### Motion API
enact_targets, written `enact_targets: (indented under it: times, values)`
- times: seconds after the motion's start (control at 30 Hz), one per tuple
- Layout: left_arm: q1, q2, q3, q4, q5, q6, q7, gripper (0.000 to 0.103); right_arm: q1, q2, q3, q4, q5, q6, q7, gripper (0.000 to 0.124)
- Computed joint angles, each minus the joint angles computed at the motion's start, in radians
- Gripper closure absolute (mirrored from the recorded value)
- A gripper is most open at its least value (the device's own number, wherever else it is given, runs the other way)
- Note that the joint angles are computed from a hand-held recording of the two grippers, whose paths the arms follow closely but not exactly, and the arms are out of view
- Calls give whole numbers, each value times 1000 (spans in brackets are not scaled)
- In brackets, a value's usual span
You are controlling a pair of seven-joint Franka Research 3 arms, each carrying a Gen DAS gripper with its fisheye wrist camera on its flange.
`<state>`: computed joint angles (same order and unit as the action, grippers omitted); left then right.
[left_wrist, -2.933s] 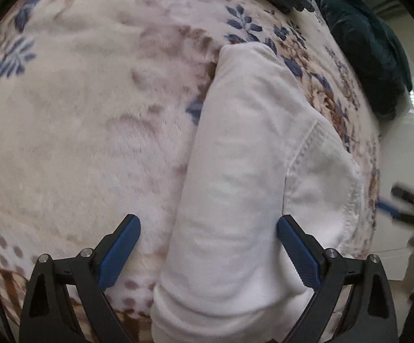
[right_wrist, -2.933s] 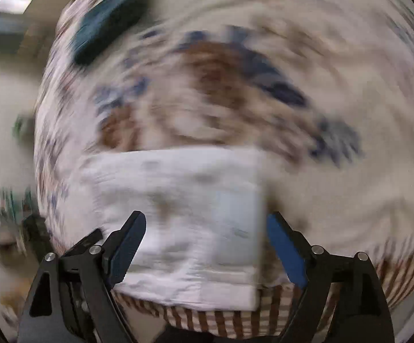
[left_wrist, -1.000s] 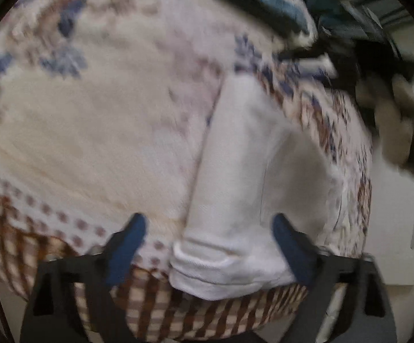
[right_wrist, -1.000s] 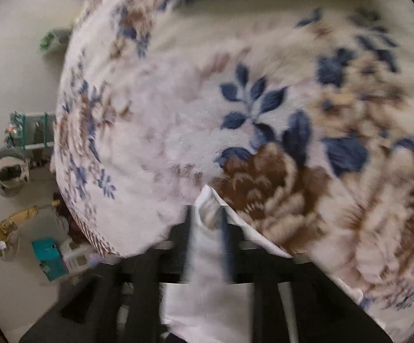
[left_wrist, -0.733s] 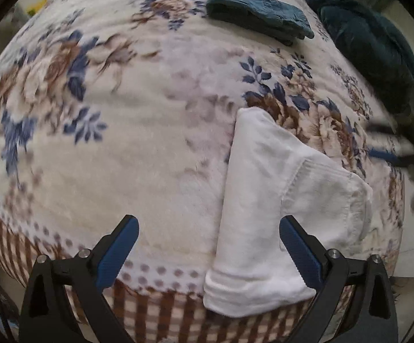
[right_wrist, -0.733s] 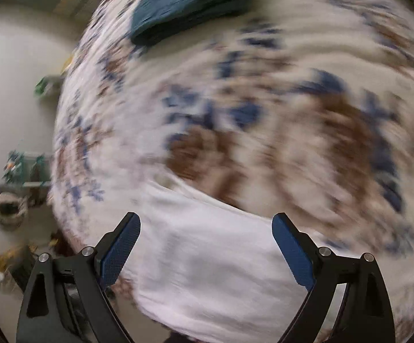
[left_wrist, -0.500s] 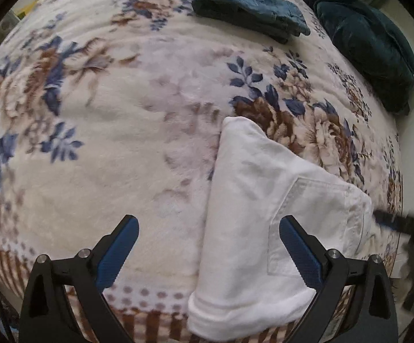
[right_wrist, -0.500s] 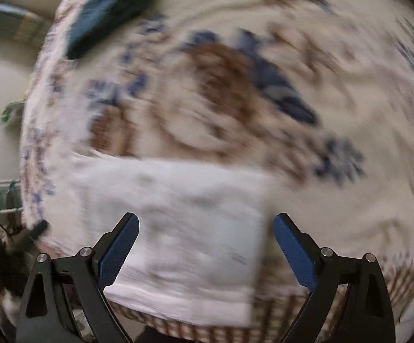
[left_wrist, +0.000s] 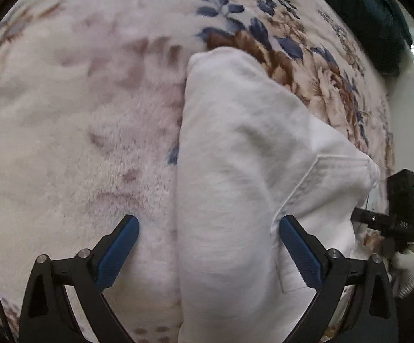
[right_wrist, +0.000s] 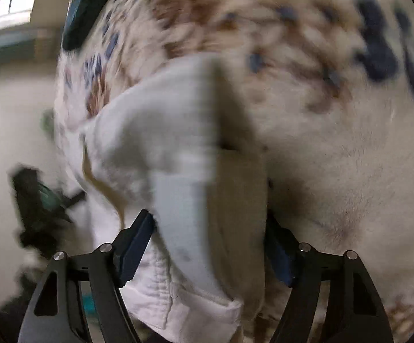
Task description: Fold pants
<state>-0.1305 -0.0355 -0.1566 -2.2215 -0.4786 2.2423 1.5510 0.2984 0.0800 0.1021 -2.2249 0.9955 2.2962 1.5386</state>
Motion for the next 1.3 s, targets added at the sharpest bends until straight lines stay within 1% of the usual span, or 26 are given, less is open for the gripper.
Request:
enact_targets:
  times: [0.03,0.1,0.17,0.23,0.3,0.33,0.43,0.47,0.5,0.53,0.57,0.6,0.63,0.67,0.7,0.73,0.8,0.83,0.9,1.0,1.07,1.17,1.23,1.3]
  values:
    - [4,0,6,-3,-31,-9,22,3,-7,-3,-1,-15,61,-3,-46,43]
    - [11,5,12,-3,-76,-21,51,3,-9,-6,-1,-19,82,-11,-78,38]
    - [19,14,17,1,-128,-45,76,3,-13,6,0,-15,145,-33,-129,33]
    - [26,15,18,-4,-185,-60,107,3,-19,22,1,-10,210,-55,-169,31]
    - [27,11,14,-11,-206,-59,130,3,-21,37,2,-1,219,-66,-181,28]
    - [25,8,11,-16,-209,-57,146,3,-25,45,3,4,236,-79,-207,28]
    - [14,9,1,-27,-220,-26,171,3,-39,75,0,28,242,-118,-252,27]
    - [12,9,1,-29,-239,-16,184,5,-41,92,2,49,239,-127,-252,27]
    - [8,5,-1,-32,-295,0,227,20,-45,102,4,60,239,-136,-260,27]
    - [3,11,-3,-23,-308,7,237,25,-46,110,6,72,234,-137,-261,27]
    - [-2,12,-9,-16,-288,16,226,28,-44,119,9,90,213,-139,-261,27]
    - [-7,9,-14,-11,-261,22,220,34,-40,124,12,104,188,-136,-256,29]
    - [-11,4,-15,-13,-254,27,226,36,-32,129,17,123,153,-127,-242,34]
    - [-11,-3,-12,-20,-262,32,227,41,-28,129,20,128,140,-116,-231,47]
    - [-8,-11,-5,-30,-279,30,226,48,-23,130,21,133,123,-102,-209,48]
    - [-5,-19,2,-36,-297,26,228,52,-23,129,22,134,116,-95,-199,50]
    - [-1,-32,13,-42,-328,16,229,61,-23,114,25,120,116,-74,-196,58]
    - [-2,-38,14,-38,-319,13,228,62,-24,103,26,109,125,-68,-200,60]
    - [-7,-51,12,-27,-289,6,221,63,-21,86,28,88,146,-45,-213,68]
    - [-14,-48,13,-1,-272,-6,201,64,-20,58,25,68,178,-36,-222,75]
    - [-14,-45,17,23,-272,-17,196,65,-21,42,20,58,198,-38,-226,76]
    - [-15,-35,17,65,-268,-12,200,66,-18,19,14,48,209,-29,-226,78]
    - [-8,-12,20,116,-262,-23,199,66,-14,7,12,58,208,-18,-219,79]
    - [5,22,22,183,-256,-41,197,66,-14,22,4,110,185,-11,-194,79]
